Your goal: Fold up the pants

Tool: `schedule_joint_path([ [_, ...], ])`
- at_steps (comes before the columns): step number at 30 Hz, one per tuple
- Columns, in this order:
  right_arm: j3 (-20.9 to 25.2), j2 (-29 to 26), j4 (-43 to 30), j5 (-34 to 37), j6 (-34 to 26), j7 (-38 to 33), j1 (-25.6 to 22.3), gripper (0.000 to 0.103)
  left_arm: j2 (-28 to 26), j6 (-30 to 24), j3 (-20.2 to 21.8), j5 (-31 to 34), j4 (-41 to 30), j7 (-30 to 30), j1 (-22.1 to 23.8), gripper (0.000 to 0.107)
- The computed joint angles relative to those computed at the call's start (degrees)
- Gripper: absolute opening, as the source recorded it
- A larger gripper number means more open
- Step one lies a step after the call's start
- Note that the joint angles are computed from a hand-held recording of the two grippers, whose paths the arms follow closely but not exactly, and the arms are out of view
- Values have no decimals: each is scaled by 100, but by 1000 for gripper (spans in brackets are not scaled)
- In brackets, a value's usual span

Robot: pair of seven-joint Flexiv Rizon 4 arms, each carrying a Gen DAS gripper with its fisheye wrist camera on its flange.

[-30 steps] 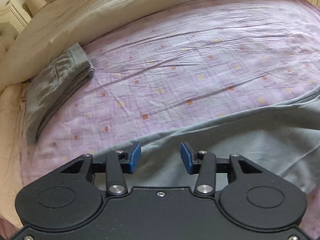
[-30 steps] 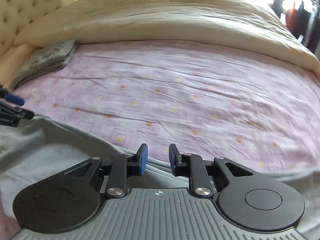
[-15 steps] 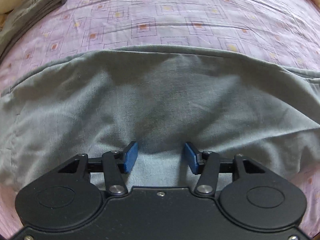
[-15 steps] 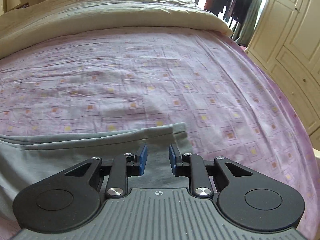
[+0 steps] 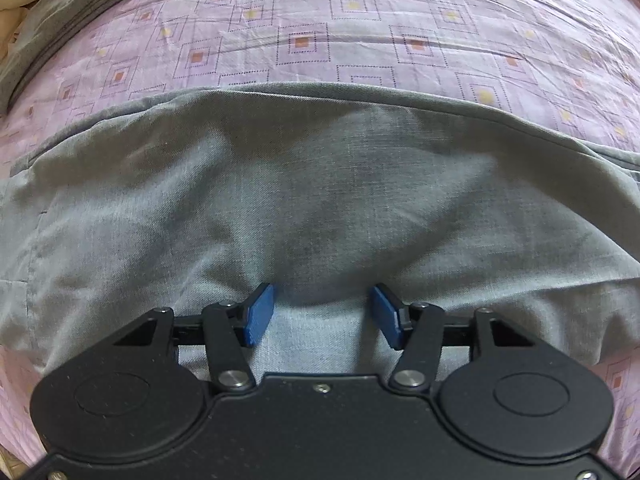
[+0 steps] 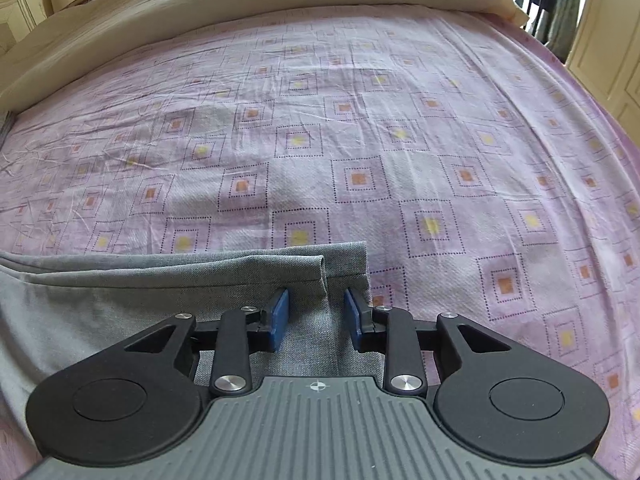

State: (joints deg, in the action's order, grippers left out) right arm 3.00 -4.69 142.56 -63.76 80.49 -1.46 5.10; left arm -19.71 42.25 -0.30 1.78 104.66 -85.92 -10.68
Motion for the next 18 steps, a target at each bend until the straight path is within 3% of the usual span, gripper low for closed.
schedule_joint_path([
  [2,81,3,22,418,112,-257,18,13,-9,-21,-1,-5,-16,-1,6,62],
  [4,132,50,46,669,158,-534,77,5,-1,26,-1,-9,41,1,7,62],
  [6,-46,153,80,9,482,-87,29,5,12,27,1,-2,51,7,8,62],
  [7,-72,313,35,-559,185,333,5,4,13,25,3,13,48,4,4,62],
  [9,11,485,-4,-976,-234,929,-146,4,38,104,4,36,93,-10,-9,62],
  [11,87,348,-38,-542,-270,733,-196,4,97,217,1,48,189,28,-11,62],
  [14,288,1,-261,265,-896,-283,89,4,153,275,2,69,262,38,-17,62],
  [18,163,-17,-291,-1,-1229,254,267,14,376,233,-50,-35,428,251,15,57],
])
